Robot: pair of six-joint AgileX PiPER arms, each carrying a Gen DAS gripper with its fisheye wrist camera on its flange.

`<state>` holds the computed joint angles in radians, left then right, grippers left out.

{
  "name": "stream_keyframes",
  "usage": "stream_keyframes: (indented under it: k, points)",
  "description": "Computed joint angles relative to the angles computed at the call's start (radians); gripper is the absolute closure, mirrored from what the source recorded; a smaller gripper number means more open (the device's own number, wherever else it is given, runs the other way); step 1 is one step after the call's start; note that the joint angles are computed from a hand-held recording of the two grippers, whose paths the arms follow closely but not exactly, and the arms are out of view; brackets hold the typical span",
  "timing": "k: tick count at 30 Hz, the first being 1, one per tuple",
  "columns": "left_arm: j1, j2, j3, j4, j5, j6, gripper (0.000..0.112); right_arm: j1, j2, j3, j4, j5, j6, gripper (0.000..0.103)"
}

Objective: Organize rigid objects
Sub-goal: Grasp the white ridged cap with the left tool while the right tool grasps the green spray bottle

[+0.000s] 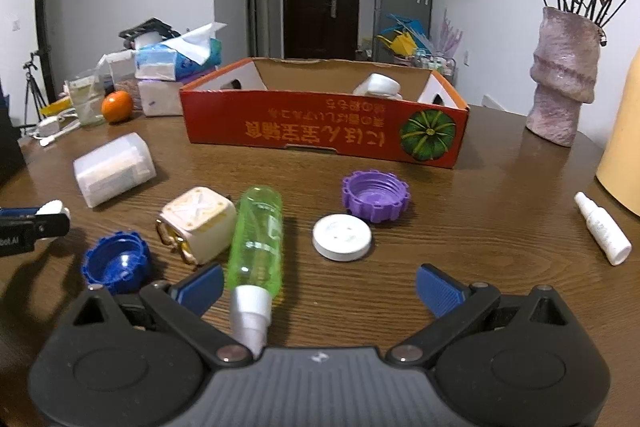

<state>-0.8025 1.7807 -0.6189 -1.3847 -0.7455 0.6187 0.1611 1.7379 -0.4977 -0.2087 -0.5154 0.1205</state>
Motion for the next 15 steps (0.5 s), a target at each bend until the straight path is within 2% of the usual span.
stream_keyframes:
  k: [2, 5, 8, 12, 15]
  points:
    - [-0.012, -0.005, 0.004, -0.009, -0.025, -0.004, 0.071, 0.004, 0.006, 0.000, -0.018, -0.019, 0.012, 0.003]
    - [-0.018, -0.014, 0.012, -0.006, -0.041, -0.023, 0.071, 0.026, 0.027, -0.023, -0.018, -0.008, 0.009, 0.009]
    - [-0.016, -0.021, 0.020, -0.003, -0.044, -0.039, 0.071, 0.065, 0.055, -0.051, 0.076, 0.014, -0.070, 0.017]
    - [-0.015, -0.022, 0.022, -0.003, -0.047, -0.044, 0.071, 0.079, 0.082, -0.082, 0.098, 0.026, -0.091, 0.028]
    - [-0.016, -0.020, 0.021, -0.005, -0.048, -0.045, 0.071, 0.093, 0.096, -0.103, 0.131, 0.037, -0.117, 0.031]
